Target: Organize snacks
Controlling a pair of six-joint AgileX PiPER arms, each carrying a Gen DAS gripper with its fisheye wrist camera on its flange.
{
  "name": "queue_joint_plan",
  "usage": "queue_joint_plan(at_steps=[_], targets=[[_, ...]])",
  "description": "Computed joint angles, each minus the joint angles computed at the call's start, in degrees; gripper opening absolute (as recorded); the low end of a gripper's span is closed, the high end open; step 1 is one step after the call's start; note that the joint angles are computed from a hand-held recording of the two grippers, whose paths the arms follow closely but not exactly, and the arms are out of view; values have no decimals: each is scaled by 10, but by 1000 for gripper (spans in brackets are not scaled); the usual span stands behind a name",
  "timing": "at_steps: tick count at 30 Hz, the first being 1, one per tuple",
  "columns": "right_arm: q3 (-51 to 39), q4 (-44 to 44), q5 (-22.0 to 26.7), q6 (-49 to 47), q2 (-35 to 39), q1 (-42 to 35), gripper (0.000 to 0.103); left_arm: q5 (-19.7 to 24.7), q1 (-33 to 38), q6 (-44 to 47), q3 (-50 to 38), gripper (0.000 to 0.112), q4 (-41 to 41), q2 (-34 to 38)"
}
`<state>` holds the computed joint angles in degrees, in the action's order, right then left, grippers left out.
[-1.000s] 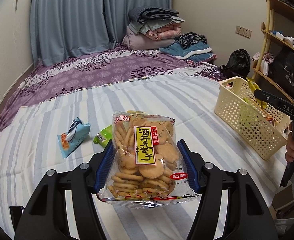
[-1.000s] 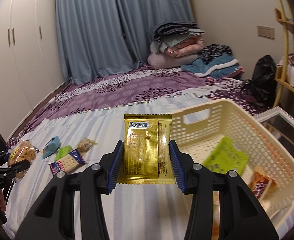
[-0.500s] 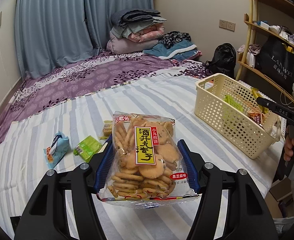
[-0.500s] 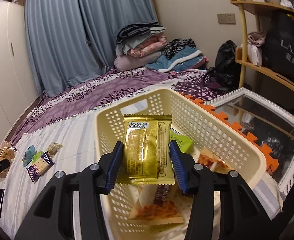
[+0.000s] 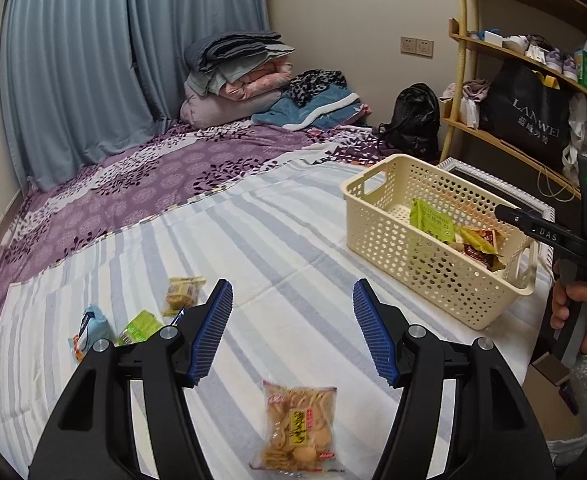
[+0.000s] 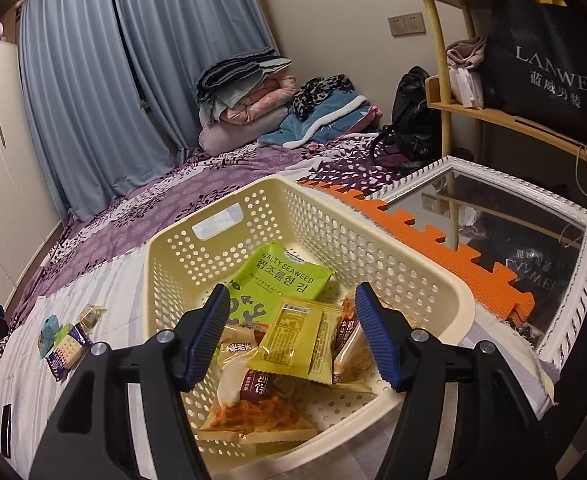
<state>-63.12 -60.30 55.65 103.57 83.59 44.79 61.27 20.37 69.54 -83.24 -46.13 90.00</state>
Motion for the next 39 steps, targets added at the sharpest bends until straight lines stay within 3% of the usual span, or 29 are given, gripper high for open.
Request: queue_joint_plan(at_steps=[6,19,21,26,34,39], targets=[[11,-17,3,26,-8,12,71,2,-12,-20,3,64,25,11],[-15,-13,11,14,8,29,71,-12,11,-4,93,66,89,35],[-20,-12,16,11,10,33,71,-23,14,4,114,75,96,35],[-32,-9,23,0,15,39,71,-60,11,36,162,80,103,29],[-44,-9,30,-8,19,47,71,-107,8,46,175,80,111,59],[-45,-8,27,-9,23,47,71,-109,11,51,175,75,102,67]])
